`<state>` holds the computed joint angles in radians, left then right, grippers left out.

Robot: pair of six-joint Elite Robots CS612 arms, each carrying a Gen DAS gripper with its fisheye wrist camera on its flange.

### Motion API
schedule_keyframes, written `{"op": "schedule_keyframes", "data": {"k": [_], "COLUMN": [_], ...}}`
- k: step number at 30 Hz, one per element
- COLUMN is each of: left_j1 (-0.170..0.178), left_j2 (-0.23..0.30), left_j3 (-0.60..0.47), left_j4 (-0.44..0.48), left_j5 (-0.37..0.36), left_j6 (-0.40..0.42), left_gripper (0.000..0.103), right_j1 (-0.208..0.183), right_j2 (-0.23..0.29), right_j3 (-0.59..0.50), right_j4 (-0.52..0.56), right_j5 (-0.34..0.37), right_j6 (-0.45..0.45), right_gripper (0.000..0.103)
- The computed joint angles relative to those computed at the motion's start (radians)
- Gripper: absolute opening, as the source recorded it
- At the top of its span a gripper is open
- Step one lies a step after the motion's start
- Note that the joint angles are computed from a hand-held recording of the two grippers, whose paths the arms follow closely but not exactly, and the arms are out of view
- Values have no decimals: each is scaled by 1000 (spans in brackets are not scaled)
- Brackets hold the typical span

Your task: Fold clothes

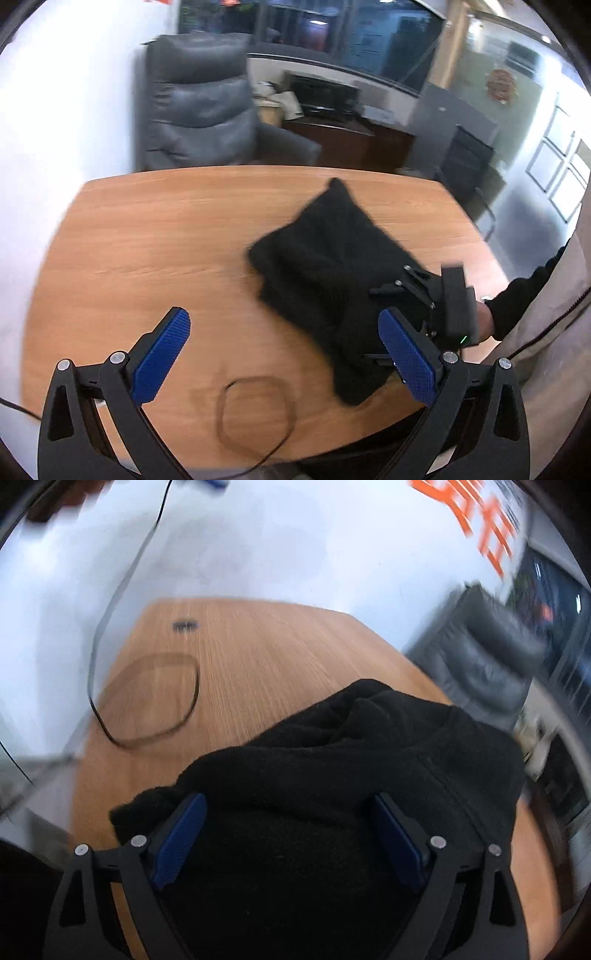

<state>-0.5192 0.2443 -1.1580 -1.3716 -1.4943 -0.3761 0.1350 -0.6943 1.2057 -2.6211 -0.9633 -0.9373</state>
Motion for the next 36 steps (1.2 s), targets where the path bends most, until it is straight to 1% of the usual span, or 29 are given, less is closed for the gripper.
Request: {"op": "schedule_keyframes", "data": {"k": [1, 3, 5, 6, 7, 8, 9, 10, 11, 14, 16, 19, 20, 21, 22, 23, 24, 25, 26, 27, 28, 29, 31, 33, 34, 35, 36], "left_j1": [-2, -2, -4, -7, -11, -17, -22, -30, -35, -46, -56, -69, -71, -70, -68, -66, -66, -66, -65, -66, -67, -68, -72, -75, -75, -75, -75], "left_j2": [-2, -8, -20, -27, -35, -42, -47, -56, -63, -64, -46, -21, -16, -12, -8, -5, -6, -7, -8, -9, -8, -8, -6, -7, -9, -11, -13], "left_j3": [28, 89, 170, 210, 251, 279, 301, 332, 357, 386, 370, 341, 337, 334, 333, 333, 339, 345, 348, 351, 351, 351, 350, 351, 355, 359, 363], "left_j4": [-37, -107, -190, -239, -286, -312, -318, -308, -278, -182, -163, -165, -169, -178, -190, -201, -211, -219, -225, -229, -232, -234, -235, -235, -236, -238, -239], "left_j5": [-23, -80, -160, -211, -250, -270, -280, -276, -261, -214, -165, -104, -97, -99, -104, -106, -104, -104, -107, -110, -110, -110, -103, -100, -102, -105, -108], "left_j6": [1, -4, -13, 0, 23, 53, 79, 106, 120, 138, 165, 206, 212, 209, 203, 197, 196, 197, 199, 202, 209, 216, 233, 241, 243, 243, 242], "left_gripper": [103, 103, 103, 103, 103, 103, 103, 103, 103, 103, 103, 103, 103, 103, 103, 103, 103, 103, 103, 103, 103, 103, 103, 103, 103, 103, 103], "right_j1": [-23, -58, -89, -102, -113, -123, -131, -137, -139, -127, -116, -99, -96, -93, -93, -93, -94, -98, -105, -112, -116, -120, -128, -144, -153, -162, -168], "right_j2": [-24, -41, -64, -79, -95, -109, -118, -125, -126, -113, -97, -68, -52, -40, -32, -26, -25, -28, -34, -40, -45, -49, -54, -57, -58, -60, -65], "right_j3": [9, 11, 25, 43, 67, 89, 110, 131, 152, 195, 209, 204, 187, 168, 153, 142, 144, 149, 155, 160, 166, 171, 180, 174, 166, 150, 134], "right_j4": [34, 40, 44, 48, 50, 49, 43, 27, -9, -93, -154, -282, -322, -332, -330, -330, -333, -337, -343, -347, -346, -340, -296, -221, -176, -107, -43], "right_j5": [56, 132, 135, 105, 60, 15, -31, -77, -117, -167, -188, -221, -230, -238, -242, -243, -236, -226, -211, -200, -196, -193, -189, -152, -125, -88, -69], "right_j6": [42, 130, 138, 110, 75, 48, 43, 41, 46, 41, 48, 142, 206, 248, 275, 294, 290, 299, 337, 368, 382, 392, 399, 425, 436, 432, 404], "right_gripper": [92, 92, 93, 93, 93, 93, 93, 93, 93, 93, 93, 88, 83, 82, 82, 75, 56, 52, 44, 38, 36, 31, 28, 27, 27, 28, 29]}}
